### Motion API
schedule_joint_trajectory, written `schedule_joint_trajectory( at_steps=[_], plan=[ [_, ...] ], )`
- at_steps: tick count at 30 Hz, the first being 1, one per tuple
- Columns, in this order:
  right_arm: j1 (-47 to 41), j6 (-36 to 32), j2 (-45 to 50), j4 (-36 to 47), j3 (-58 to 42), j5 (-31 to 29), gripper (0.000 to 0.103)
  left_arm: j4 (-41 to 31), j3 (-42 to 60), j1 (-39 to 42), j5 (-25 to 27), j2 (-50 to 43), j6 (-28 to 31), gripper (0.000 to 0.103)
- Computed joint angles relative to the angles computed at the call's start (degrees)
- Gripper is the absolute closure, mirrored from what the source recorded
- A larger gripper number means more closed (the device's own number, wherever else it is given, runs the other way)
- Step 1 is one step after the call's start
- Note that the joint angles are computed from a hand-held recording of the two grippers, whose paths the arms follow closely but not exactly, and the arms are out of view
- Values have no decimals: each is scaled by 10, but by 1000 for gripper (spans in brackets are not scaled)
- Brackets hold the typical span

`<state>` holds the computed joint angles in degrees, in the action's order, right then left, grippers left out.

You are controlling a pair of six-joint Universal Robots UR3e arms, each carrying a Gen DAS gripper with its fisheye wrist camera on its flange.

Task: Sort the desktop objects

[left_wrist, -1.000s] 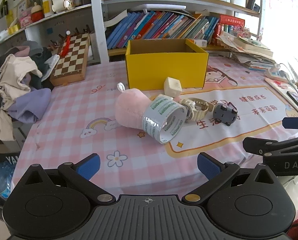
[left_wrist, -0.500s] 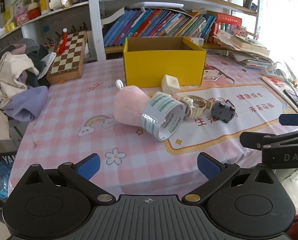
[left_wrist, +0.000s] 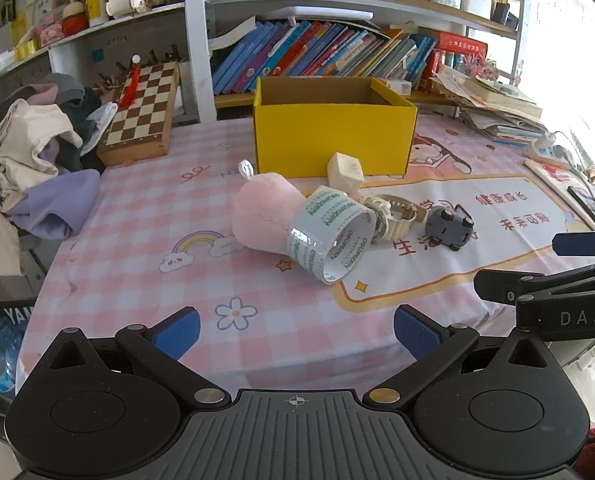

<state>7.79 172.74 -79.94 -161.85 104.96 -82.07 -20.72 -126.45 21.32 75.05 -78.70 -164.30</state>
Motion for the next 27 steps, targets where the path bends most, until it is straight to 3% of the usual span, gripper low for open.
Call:
schedule_joint_trajectory(
  at_steps=[13, 27],
  plan=[
    [-27, 7, 29, 9, -23, 16, 0, 6, 45, -41, 39, -59, -13, 0],
    [-45, -4, 101, 64, -123, 24, 0, 18, 127, -80, 64, -155, -37, 0]
  ],
)
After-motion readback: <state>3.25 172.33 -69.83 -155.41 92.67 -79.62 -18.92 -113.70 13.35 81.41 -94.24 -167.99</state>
